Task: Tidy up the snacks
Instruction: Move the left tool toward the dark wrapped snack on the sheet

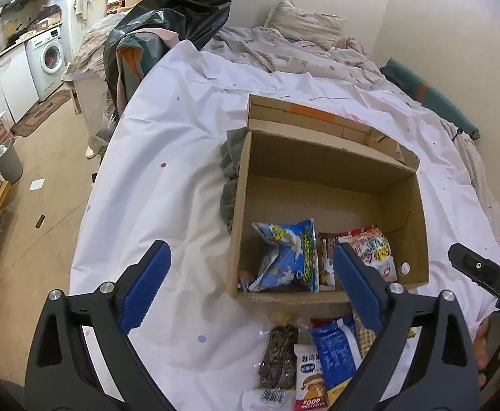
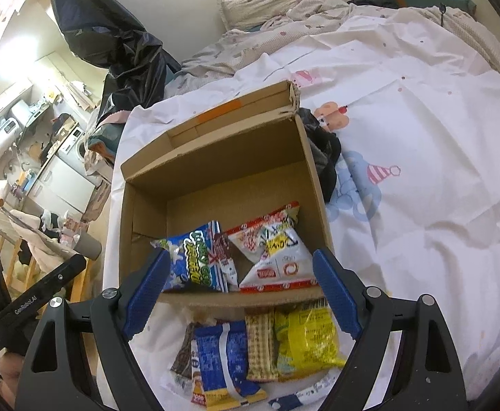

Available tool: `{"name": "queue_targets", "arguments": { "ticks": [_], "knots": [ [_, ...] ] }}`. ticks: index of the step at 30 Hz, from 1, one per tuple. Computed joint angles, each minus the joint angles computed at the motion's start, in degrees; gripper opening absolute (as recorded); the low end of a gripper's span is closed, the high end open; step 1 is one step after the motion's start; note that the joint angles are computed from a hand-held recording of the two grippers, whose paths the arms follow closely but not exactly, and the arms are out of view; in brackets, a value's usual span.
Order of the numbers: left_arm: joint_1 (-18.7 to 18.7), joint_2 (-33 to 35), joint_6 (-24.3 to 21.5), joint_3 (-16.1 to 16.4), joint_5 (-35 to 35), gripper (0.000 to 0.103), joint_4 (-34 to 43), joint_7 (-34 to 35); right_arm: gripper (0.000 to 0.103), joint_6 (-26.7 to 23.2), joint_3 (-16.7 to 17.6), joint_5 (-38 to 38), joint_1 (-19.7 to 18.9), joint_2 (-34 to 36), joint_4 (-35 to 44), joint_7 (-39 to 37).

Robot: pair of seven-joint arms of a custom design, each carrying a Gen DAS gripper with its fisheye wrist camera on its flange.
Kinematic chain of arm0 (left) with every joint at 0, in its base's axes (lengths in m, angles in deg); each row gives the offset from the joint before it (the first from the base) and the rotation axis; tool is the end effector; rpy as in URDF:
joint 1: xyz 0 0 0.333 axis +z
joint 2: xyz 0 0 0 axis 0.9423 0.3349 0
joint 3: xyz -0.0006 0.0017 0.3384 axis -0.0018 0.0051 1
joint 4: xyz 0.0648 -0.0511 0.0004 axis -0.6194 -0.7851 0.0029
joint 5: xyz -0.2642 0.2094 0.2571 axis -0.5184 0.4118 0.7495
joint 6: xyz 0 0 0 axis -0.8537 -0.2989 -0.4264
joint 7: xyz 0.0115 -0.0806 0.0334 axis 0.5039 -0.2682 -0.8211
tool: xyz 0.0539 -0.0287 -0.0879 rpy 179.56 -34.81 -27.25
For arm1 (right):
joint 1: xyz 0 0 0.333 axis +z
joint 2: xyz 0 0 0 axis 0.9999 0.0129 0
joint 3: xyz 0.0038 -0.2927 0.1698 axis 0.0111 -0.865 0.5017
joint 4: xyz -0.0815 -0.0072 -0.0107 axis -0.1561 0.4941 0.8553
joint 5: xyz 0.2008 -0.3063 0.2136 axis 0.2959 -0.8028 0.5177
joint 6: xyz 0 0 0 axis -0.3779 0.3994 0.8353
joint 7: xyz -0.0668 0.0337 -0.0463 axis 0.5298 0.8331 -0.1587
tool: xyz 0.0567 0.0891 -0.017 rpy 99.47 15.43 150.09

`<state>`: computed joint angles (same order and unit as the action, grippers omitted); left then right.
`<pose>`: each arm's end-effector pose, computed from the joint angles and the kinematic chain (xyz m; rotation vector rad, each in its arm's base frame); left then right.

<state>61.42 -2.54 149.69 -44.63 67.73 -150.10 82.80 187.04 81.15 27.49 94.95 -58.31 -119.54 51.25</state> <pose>0.5773 -0.2299 0.6000 -2.0889 1.5027 -0.7212 0.6412 0.0725 0.5995 -1.7445 1.5641 -0.0110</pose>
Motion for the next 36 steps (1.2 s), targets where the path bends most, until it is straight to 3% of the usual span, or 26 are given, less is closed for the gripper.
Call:
{"name": "queue_targets", "arguments": {
  "ticks": [15,21,28,32,36],
  "knots": [
    [-0.5,-2.2,-1.4,-1.4,-2.2,0.094,-3.2,2.2,0.088,-4.0,-1.9,1.1,0.4,-4.9,-5.7,2.3],
    [-1.3,-1.5,-3.1,-0.9,-9.8,0.094,-3.6,9.0,0.088,-6.4,-2.7,0.4,-0.1,-4.7,-6.3,4.0],
    [-2.5,3.3,-12.3,-0.3,-19.6,0.091,-1.3,15.5,0.088,-7.6,-3.2,-1.7,-0.9,-4.9,-7.1,5.4],
    [-4.2,8.7,-20.1,-0.2,-19.6,0.089,2.6,17.0,0.088,-7.4,-3.2,-1.2,-1.1,-4.9,-7.2,5.1],
    [-5.8,11.3,-20.5,0.1,-19.9,0.089,4.4,18.3,0.088,-7.6,-3.2,-0.4,-1.1,-4.7,-6.9,4.9]
  ]
}}
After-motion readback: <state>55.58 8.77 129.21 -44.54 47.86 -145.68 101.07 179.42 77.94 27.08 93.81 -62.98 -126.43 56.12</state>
